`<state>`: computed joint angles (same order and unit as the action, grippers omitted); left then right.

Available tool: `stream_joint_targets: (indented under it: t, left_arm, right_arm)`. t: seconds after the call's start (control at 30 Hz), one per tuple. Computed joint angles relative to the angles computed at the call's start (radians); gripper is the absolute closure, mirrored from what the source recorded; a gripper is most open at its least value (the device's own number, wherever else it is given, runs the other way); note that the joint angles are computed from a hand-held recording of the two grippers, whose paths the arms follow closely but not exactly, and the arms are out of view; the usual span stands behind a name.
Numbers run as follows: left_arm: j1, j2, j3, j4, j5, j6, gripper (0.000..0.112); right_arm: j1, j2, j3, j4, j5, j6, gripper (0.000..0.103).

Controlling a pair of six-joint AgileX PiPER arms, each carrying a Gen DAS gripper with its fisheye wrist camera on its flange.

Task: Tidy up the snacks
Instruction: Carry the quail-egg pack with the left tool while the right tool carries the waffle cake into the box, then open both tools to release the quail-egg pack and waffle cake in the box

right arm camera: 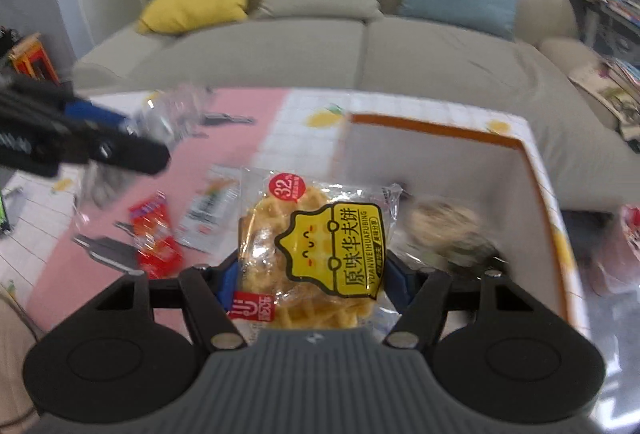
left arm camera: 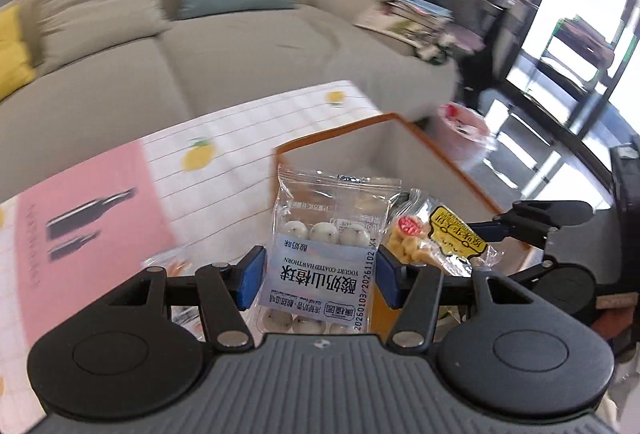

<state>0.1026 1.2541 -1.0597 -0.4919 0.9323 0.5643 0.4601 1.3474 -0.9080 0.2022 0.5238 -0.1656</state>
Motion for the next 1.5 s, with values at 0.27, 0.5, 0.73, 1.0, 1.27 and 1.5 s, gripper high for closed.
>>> stream_joint_targets:
  t: [0.27,0.5,0.73,1.0,1.27,1.5]
  left_arm:
    - [-0.292,0.287,-0.259,0.168,0.006,-0.172,0.047]
    - [-0.422,0.486,-0.435,0.341,0.044,-0.211,0.047]
    - [-0.477,0.674,-0.591,0.482,0.163,-0.064,0.047]
    - [-0.514,0.769,-0.651,0.578,0.183,0.004,0.046]
    - [-0.529,0.811,-0.63,0.615,0.148,-0.02,0.037]
    - [-0.476,0.763,-0.588,0.538,0.117,0.01,0.035]
  right_arm:
    - [-0.233,0.119,-0.16,0.013,0.212,-0.203,0.036]
    - [-0.292,0.255,-0.277,0.016,0.302,-0.299,0.036]
    - [-0.29,0.338,-0.315,0.019,0.308,-0.376,0.035]
    - [-0.295,0.422,-0.36,0.027,0.321,-0.407,0.035]
    - [-0.285,0.443,-0.383,0.023,0.335,-0.399,0.031]
    - [-0.297,0.434,-0.376,0.044,0.347,-0.4,0.024]
